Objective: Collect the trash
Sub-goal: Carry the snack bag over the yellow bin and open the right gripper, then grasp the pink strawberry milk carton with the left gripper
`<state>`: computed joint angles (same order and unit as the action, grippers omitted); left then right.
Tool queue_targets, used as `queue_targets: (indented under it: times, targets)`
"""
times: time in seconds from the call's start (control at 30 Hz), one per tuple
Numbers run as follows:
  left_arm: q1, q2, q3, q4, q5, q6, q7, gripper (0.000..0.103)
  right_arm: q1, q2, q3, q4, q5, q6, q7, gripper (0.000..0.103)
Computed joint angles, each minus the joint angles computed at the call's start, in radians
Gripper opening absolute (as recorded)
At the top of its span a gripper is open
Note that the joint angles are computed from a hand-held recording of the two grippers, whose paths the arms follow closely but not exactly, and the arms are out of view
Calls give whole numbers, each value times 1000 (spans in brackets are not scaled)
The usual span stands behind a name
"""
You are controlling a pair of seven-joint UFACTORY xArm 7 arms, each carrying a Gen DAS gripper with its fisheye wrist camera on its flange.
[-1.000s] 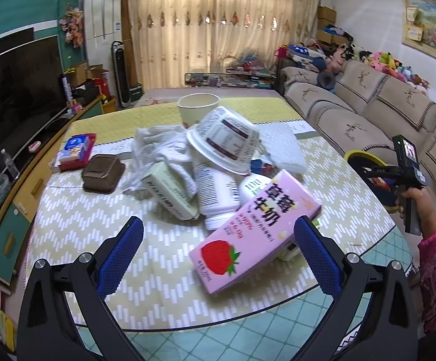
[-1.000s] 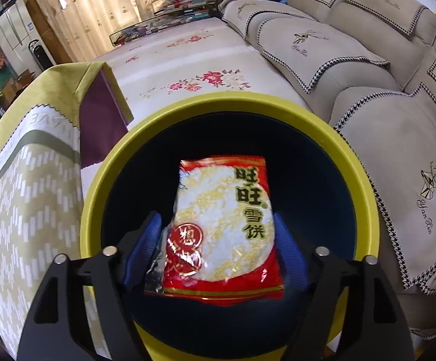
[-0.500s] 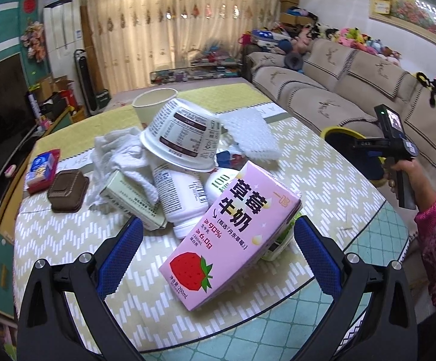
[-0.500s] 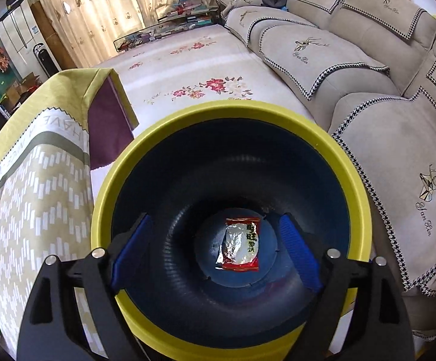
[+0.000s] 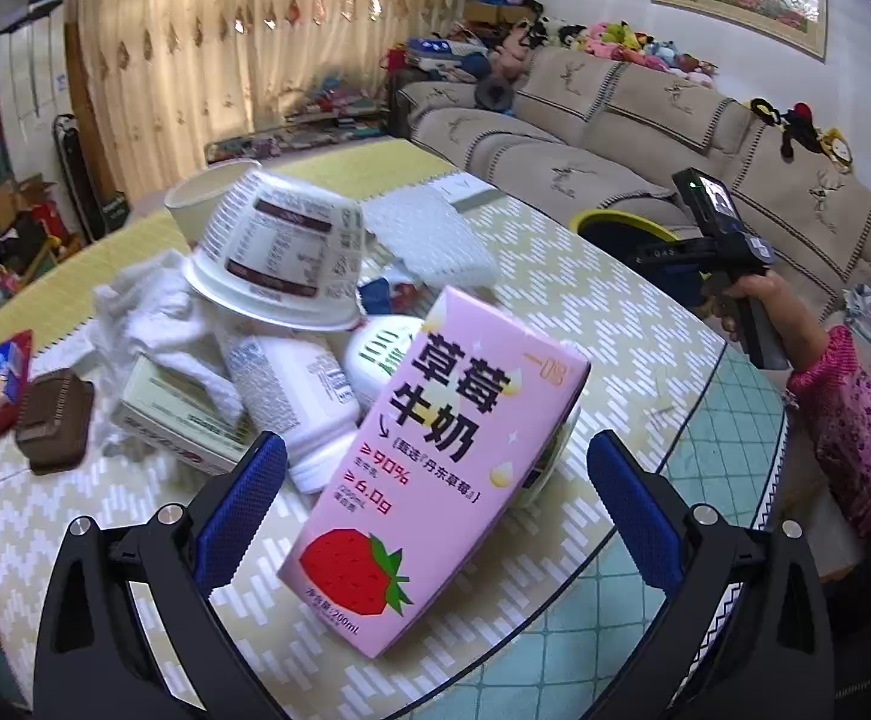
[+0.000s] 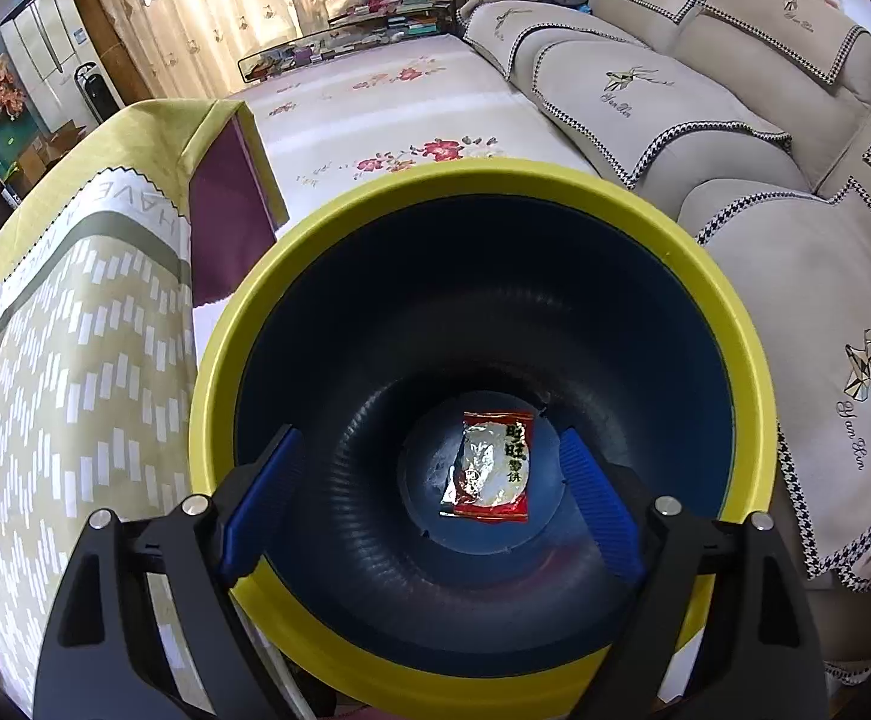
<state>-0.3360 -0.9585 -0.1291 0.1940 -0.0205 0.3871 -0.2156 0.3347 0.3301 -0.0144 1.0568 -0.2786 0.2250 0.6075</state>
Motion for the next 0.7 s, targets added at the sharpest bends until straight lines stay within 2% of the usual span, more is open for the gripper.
queue_targets:
  times: [0.17,0.3,0.37,0.43,0.7]
  targets:
    - [-27,20,35,-13,-19,-13,28,97,-1,2,5,-2,3,3,-10,83]
    - [-35,11,40,-22,-29,-4,46,86,-1,7,7,0,8,6,-15,83]
    - [-38,-9,39,-27,-30,16,51,83,-6,8,12,0,15,5,-25,83]
    - [-50,-30,50,-27,-39,41,63,73,-8,8,14,-2,21,0,-31,83]
    - [-50,-115,28,-19,-59,178,56,62,-4,3,17,-10,34,-7,-45,83]
